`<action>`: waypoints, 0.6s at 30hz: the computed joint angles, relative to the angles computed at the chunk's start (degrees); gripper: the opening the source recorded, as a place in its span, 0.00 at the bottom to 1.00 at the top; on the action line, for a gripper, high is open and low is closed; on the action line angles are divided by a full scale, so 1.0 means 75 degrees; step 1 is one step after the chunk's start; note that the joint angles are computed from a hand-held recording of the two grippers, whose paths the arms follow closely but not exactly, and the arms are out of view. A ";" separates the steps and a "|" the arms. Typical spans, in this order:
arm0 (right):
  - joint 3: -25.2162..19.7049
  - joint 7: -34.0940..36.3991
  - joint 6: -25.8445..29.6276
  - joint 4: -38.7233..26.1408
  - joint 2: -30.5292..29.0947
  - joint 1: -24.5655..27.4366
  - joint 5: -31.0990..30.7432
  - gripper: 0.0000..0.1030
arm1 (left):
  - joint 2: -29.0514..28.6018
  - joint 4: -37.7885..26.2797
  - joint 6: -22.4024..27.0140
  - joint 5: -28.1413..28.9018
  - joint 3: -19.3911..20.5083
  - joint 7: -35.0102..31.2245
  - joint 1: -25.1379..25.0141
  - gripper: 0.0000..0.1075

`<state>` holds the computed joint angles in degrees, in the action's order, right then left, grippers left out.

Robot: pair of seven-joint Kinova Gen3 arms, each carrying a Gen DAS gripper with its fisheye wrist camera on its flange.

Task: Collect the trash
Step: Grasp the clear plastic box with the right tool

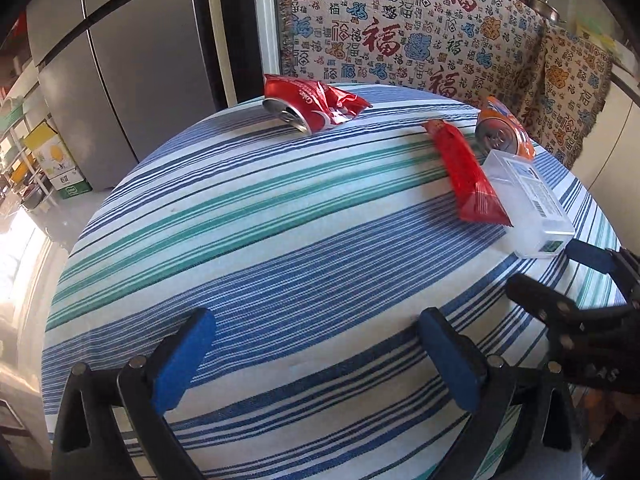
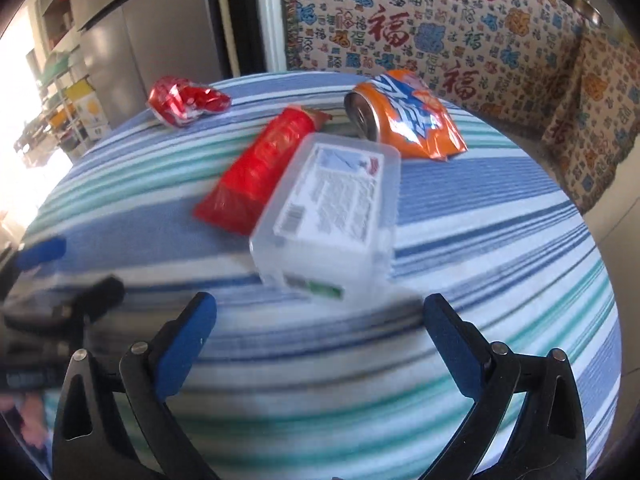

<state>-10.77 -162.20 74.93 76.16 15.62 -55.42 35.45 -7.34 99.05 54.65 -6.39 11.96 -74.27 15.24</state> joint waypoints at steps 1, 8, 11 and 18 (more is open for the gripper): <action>0.0041 -0.0041 0.0110 -0.0146 0.0112 0.0003 0.0009 0.99 | 0.0003 0.0000 -0.0008 -0.0021 0.0015 0.0035 0.0002 0.96; 0.0099 -0.0728 0.0437 0.0054 -0.0063 -0.0203 0.0395 0.61 | 0.0015 0.0002 -0.0050 -0.0041 0.0004 0.0053 0.0004 0.96; -0.0164 -0.0713 0.0381 0.0529 -0.0451 -0.0228 0.0346 0.61 | 0.0017 0.0010 -0.0066 -0.0050 0.0000 0.0054 0.0001 0.96; -0.1165 -0.1684 0.0896 0.1625 -0.1340 -0.0672 0.0464 0.61 | 0.0028 0.0006 -0.0081 -0.0075 0.0003 0.0082 0.0012 0.96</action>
